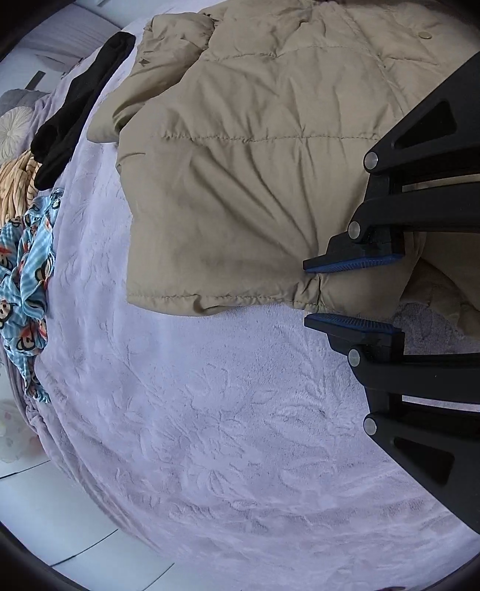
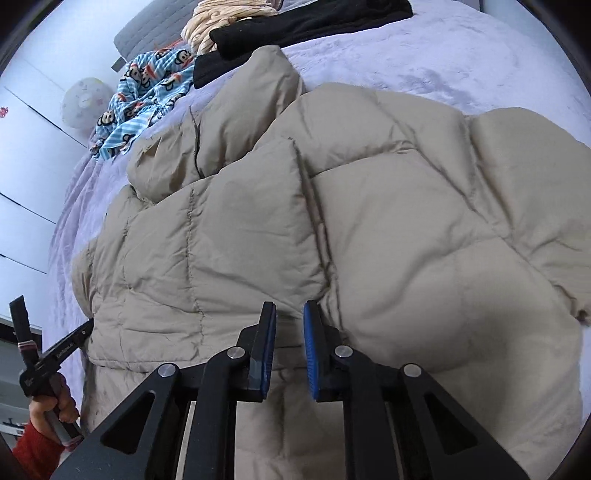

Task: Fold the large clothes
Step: 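Grasp the jacket side edge with the left tool and fold it inward, then grasp the other sleeve with the right tool and fold it across the front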

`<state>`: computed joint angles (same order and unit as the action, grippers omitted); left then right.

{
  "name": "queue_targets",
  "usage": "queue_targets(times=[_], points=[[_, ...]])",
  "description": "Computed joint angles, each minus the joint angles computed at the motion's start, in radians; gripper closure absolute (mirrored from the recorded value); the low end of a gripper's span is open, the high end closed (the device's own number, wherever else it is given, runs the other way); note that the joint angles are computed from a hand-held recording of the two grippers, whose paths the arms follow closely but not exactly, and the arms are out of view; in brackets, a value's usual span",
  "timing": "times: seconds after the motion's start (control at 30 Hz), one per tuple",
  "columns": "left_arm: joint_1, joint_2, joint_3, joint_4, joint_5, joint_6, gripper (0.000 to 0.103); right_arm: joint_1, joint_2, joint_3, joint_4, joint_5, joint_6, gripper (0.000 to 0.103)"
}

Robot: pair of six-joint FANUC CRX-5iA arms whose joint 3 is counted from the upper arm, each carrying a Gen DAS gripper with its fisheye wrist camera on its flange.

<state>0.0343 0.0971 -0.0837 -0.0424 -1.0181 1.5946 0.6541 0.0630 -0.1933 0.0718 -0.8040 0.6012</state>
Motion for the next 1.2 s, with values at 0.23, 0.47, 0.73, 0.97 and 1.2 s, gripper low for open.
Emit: queue_targets(times=[0.23,0.47,0.73,0.97,1.2], points=[[-0.056,-0.056,0.037,0.002,-0.066,0.013,0.078,-0.035,-0.176,-0.111,-0.022,-0.043,-0.126,0.075],[-0.186,-0.085,0.055,0.025,-0.109,0.045,0.078,-0.021,-0.313,-0.212,-0.095,-0.056,-0.183,0.054],[-0.362,-0.055,0.099,0.003,-0.099,0.103,0.0,-0.036,-0.472,-0.335,-0.071,-0.052,-0.26,0.041],[-0.474,0.053,0.215,-0.035,-0.177,0.214,0.0,-0.143,-0.597,-0.411,-0.056,-0.082,-0.269,0.022],[-0.552,0.135,0.299,-0.029,-0.202,0.229,0.0,-0.404,-0.666,-0.44,-0.18,-0.057,-0.12,0.0]])
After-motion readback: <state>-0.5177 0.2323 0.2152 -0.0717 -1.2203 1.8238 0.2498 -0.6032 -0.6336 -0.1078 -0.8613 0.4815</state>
